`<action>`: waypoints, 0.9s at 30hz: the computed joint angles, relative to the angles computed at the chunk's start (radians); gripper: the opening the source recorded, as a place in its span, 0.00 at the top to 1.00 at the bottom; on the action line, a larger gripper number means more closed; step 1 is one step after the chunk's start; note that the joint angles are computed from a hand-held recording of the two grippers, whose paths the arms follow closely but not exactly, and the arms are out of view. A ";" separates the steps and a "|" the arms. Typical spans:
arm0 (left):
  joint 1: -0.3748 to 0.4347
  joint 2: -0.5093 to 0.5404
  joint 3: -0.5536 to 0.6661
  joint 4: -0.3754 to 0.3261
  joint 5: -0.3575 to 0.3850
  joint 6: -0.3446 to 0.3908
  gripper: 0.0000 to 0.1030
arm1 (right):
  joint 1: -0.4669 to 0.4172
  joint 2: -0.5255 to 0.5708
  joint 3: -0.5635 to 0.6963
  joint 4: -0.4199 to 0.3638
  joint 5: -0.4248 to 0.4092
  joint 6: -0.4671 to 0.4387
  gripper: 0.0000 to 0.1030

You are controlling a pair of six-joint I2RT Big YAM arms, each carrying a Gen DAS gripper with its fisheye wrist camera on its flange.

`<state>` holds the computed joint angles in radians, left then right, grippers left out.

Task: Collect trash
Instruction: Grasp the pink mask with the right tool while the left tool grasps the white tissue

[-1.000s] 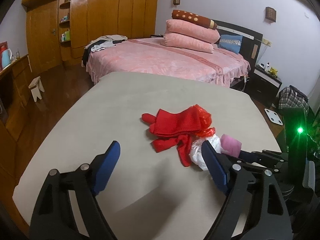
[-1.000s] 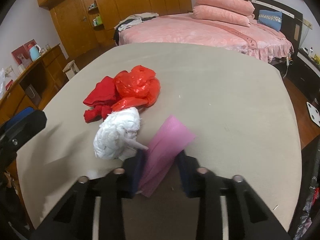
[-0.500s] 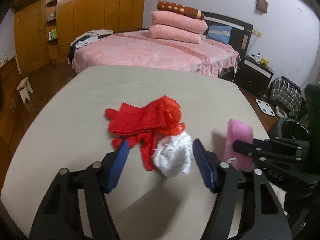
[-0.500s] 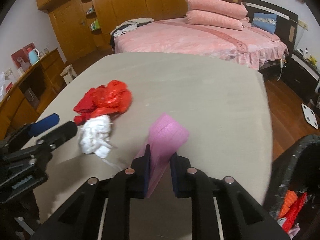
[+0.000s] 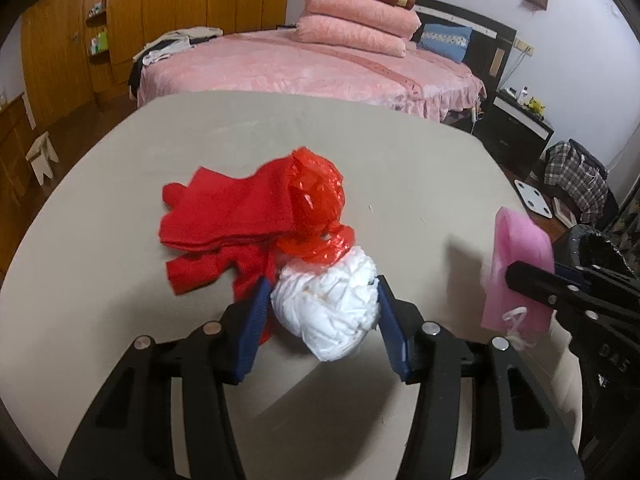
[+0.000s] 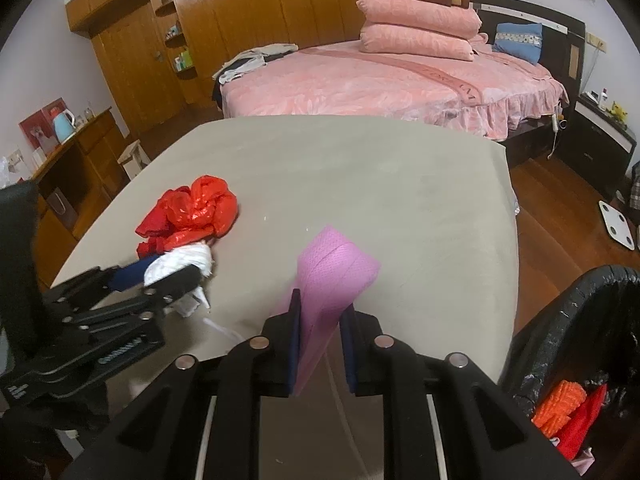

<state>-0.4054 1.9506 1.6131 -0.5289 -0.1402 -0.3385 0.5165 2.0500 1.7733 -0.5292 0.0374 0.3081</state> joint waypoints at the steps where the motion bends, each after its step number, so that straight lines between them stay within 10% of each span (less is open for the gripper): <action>1: -0.002 0.004 0.006 -0.006 0.002 0.002 0.50 | -0.001 -0.004 -0.005 0.003 -0.002 0.001 0.83; 27: -0.110 -0.204 -0.096 0.038 -0.100 -0.005 0.61 | 0.000 -0.253 -0.244 0.133 0.004 -0.027 0.83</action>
